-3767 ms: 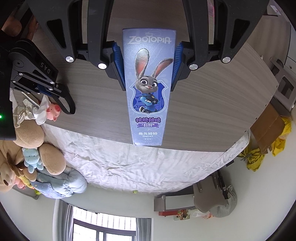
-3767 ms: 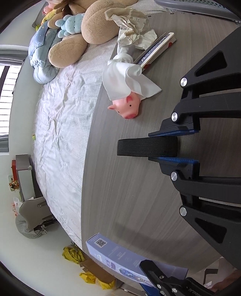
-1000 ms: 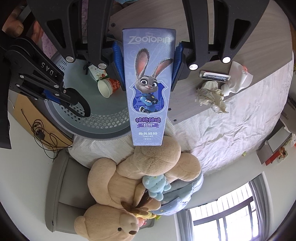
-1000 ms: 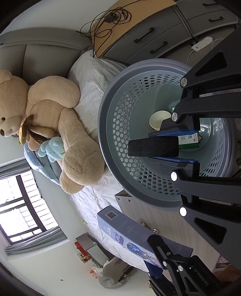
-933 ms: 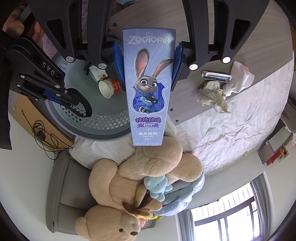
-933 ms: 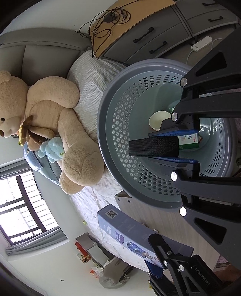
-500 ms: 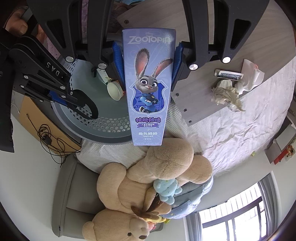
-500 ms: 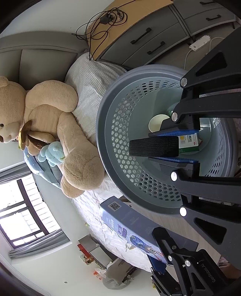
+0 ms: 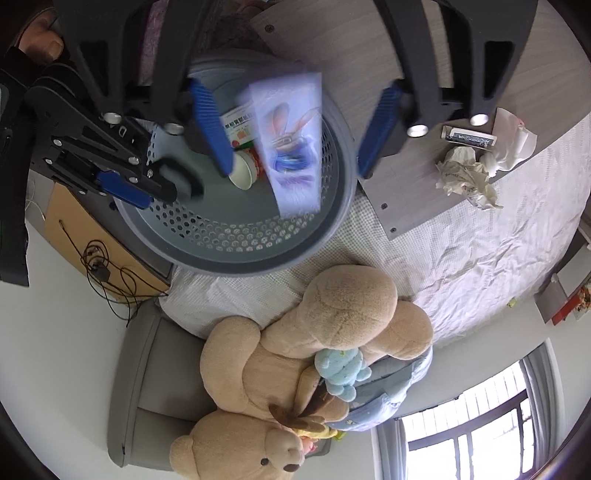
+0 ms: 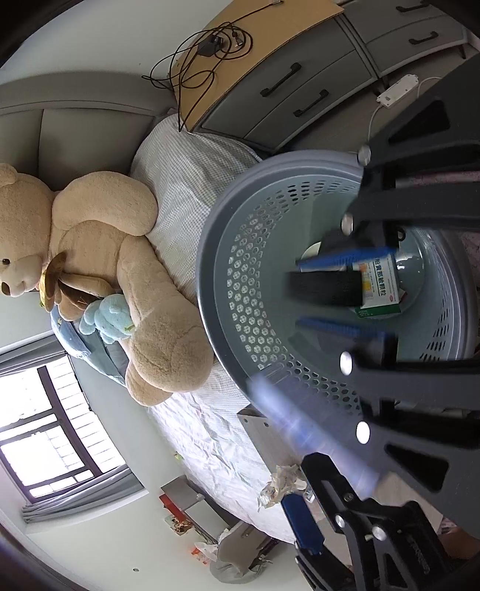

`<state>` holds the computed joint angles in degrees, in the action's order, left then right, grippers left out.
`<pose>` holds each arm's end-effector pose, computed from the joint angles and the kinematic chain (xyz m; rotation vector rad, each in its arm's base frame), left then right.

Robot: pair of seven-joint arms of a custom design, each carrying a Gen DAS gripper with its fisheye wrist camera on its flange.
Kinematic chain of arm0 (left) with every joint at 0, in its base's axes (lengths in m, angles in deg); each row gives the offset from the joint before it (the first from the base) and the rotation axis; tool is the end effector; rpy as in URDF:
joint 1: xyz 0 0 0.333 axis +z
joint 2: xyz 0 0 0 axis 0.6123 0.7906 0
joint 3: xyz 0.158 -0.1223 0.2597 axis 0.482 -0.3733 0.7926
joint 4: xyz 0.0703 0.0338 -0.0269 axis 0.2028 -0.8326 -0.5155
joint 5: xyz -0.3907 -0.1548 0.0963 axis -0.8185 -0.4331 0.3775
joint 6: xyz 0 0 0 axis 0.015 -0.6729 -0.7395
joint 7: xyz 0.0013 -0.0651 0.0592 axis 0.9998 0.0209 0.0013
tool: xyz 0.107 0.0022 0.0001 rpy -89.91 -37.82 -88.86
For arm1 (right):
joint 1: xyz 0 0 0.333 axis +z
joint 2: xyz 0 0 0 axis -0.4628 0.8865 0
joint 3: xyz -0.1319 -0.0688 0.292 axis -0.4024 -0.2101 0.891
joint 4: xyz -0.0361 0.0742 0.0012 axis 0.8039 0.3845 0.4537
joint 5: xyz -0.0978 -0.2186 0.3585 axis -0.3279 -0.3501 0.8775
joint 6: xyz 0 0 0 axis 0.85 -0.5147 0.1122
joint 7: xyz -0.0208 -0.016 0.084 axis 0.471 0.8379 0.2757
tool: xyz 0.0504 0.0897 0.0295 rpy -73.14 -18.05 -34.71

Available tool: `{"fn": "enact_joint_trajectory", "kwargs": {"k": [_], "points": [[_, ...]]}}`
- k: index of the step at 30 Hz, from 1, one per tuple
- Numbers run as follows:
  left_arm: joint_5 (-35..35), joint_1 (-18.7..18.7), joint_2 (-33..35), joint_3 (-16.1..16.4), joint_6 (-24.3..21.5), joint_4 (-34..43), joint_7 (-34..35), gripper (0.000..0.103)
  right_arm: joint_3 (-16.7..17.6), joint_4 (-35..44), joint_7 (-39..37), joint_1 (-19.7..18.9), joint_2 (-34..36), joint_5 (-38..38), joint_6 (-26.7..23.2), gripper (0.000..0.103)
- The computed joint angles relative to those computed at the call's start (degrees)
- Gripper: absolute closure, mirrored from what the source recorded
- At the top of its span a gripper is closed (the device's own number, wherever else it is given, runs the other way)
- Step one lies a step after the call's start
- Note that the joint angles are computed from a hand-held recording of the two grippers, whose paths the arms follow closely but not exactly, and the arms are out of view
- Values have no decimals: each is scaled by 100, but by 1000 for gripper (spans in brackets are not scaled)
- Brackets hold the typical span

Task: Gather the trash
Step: 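Open both tools to drop the box and strap into the basket, then move both tools back over the table toward the crumpled paper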

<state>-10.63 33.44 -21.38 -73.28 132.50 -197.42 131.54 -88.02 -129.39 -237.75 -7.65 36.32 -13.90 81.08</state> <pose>0.6604 -0.1932 0.4038 -1.1715 2.3518 -0.8955 0.5709 0.2538 0.3642 -1.2520 2.0716 -0.6534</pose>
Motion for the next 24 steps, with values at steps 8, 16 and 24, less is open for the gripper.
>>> {"fn": "enact_joint_trajectory", "kwargs": {"k": [8,16,24], "points": [[398,-110,39,220,-25,14,-529,30,10,0,-32,-29,23,82,50,51],[683,-115,46,333,-47,-9,-1019,23,-17,41,-277,45,94,329,63,51],[1000,-136,-68,430,211,-211,-1376,20,-14,26,-150,96,29,207,-46,44]]}}
